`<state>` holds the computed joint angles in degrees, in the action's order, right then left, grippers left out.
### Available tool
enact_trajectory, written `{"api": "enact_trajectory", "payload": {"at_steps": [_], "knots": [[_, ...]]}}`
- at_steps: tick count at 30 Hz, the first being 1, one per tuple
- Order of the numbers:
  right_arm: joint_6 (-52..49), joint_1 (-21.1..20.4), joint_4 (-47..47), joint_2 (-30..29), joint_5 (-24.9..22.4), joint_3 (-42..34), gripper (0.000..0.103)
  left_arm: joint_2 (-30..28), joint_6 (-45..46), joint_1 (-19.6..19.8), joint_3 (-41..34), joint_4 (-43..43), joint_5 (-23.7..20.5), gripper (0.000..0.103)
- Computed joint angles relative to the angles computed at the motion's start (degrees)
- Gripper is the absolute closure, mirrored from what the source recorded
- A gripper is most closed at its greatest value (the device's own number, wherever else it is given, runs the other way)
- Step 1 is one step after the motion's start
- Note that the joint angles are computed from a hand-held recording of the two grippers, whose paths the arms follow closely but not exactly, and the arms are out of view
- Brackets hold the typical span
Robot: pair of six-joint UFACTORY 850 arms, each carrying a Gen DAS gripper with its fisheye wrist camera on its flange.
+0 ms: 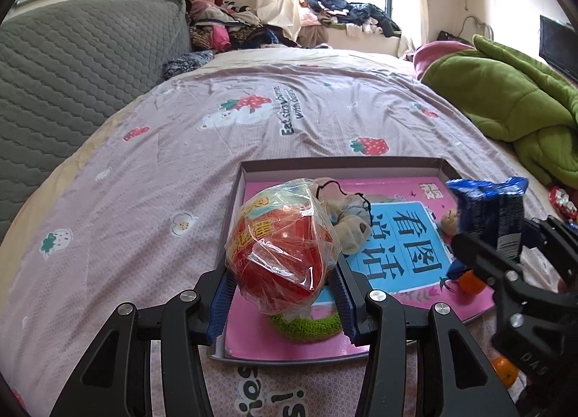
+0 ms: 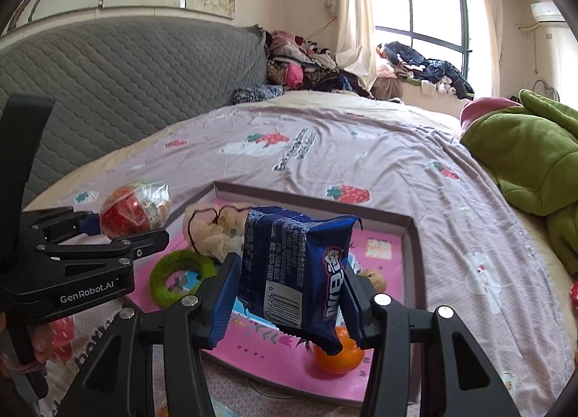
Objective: Organize objects
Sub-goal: 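Lower the blue snack packet into the box and open the right tool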
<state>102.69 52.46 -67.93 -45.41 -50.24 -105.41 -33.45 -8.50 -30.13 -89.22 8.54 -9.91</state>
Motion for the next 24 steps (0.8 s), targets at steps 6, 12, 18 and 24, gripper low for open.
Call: {"api": "enact_trajectory", "payload": {"at_steps": [6, 12, 18, 24], "knots": [[-4.2, -0.5, 4.6, -2.4, 0.8, -2.4, 0.052, -1.4, 1.3, 0.0, -0.9, -1.2, -0.7, 0.052], [-7.7, -1.0, 8.7, -3.8, 1.0, -3.9, 0.052, -2.0, 0.0, -0.1, -1.1, 0.3, -1.2, 0.052], [-11.1, -1.4, 12.4, -4.5, 1.2, -5.0, 0.052, -2.3, 1.4, -0.2, -1.2, -0.7, -1.7, 0.052], [-13.9, -1.6, 16.0, -5.5, 0.2, -6.7, 0.052, -2.6, 2.5, -0.3, -1.3, -1.9, -2.7, 0.052]]}}
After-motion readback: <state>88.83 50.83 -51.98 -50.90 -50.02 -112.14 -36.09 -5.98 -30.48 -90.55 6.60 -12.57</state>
